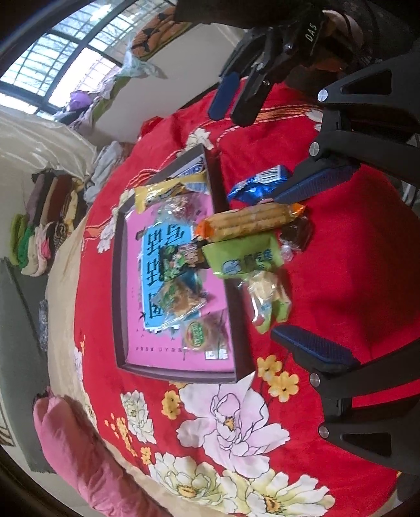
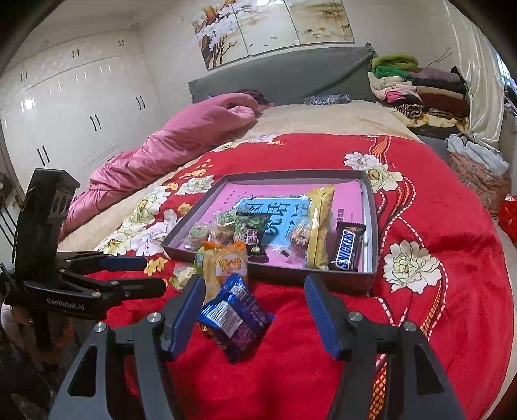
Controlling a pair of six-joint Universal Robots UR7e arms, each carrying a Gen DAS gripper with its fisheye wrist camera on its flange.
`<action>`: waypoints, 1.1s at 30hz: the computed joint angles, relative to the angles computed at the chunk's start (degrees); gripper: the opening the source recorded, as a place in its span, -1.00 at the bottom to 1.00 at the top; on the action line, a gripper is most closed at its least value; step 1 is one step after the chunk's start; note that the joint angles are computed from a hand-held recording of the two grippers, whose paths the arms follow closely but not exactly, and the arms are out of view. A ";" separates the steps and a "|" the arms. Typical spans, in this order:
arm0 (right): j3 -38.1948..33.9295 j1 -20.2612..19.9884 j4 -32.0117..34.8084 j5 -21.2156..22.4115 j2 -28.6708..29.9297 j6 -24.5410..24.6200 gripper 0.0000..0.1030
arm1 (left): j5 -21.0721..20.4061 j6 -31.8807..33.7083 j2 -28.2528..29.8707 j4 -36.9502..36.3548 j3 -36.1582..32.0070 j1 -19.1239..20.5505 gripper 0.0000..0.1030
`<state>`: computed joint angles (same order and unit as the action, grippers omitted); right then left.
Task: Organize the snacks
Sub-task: 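Grasp the blue snack packet with the right gripper while the left grasps the dark wrapped candy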
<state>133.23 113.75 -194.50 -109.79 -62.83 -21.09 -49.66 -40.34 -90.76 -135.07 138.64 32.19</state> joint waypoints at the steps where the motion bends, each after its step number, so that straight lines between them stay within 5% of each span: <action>1: 0.21 0.06 0.22 0.03 -0.15 0.03 0.26 | -0.19 0.18 0.06 0.02 0.18 -0.25 0.53; 14: 1.19 0.47 5.86 -0.81 -1.77 1.33 0.37 | -6.70 4.29 4.07 1.20 0.42 0.26 0.53; 33: -0.40 0.54 11.09 -3.60 0.38 0.28 0.46 | -6.77 7.67 6.87 -1.69 1.24 1.95 0.52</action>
<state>132.83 114.28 -183.41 -113.39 -62.45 -20.81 -56.43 -32.67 -83.89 -136.75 139.88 34.14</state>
